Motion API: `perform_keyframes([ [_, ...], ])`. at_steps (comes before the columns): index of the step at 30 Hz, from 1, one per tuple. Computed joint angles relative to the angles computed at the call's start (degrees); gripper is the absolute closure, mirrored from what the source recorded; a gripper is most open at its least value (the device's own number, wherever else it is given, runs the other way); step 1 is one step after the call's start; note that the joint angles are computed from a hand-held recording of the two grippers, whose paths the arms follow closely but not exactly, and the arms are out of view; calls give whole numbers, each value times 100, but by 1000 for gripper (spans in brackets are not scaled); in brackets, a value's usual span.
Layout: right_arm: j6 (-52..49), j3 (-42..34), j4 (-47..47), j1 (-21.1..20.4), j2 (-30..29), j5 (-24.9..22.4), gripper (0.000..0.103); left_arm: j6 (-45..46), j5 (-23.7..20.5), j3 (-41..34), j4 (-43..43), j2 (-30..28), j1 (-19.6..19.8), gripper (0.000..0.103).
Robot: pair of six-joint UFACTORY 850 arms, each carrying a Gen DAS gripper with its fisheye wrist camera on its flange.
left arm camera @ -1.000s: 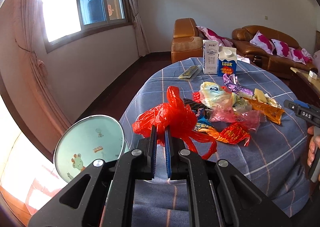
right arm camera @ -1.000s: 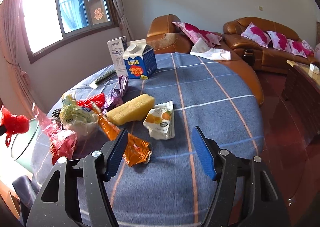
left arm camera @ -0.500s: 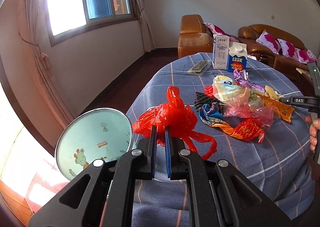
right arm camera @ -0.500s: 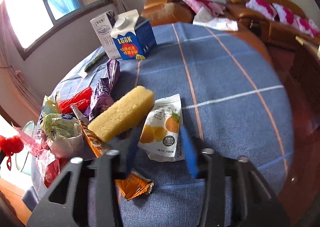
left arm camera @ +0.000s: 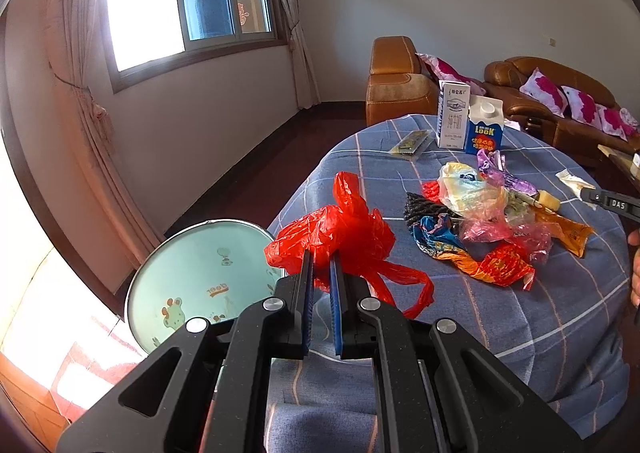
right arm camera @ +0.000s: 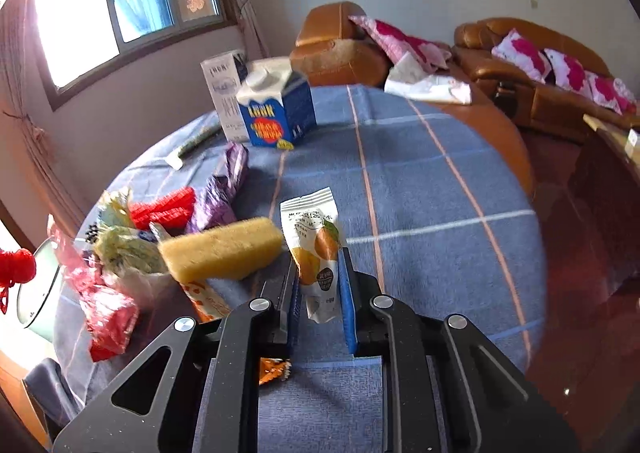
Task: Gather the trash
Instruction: 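Carry the red bag and white packet over the bin and open both grippers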
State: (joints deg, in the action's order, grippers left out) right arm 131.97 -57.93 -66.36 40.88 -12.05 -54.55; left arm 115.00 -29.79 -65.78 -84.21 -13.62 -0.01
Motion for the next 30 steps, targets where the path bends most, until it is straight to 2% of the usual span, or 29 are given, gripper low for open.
perform_keyframes([
  [4,-251,-377,-310,175,-131,-351,85,-58,78,-118,-35,-89,81,96],
  [9,-560,-938,-759,286,-410,-378,85,-198,225,-317,-20,-253,181,96],
  [19,-1376,-2278,-1337,149,-1335,394,85,-363,641,-718,-105,-582,354,96],
  [30,-2552,-3885,-1358,1,-2513,1261,85,-314,1078,-1032,-277,-854,500,96],
])
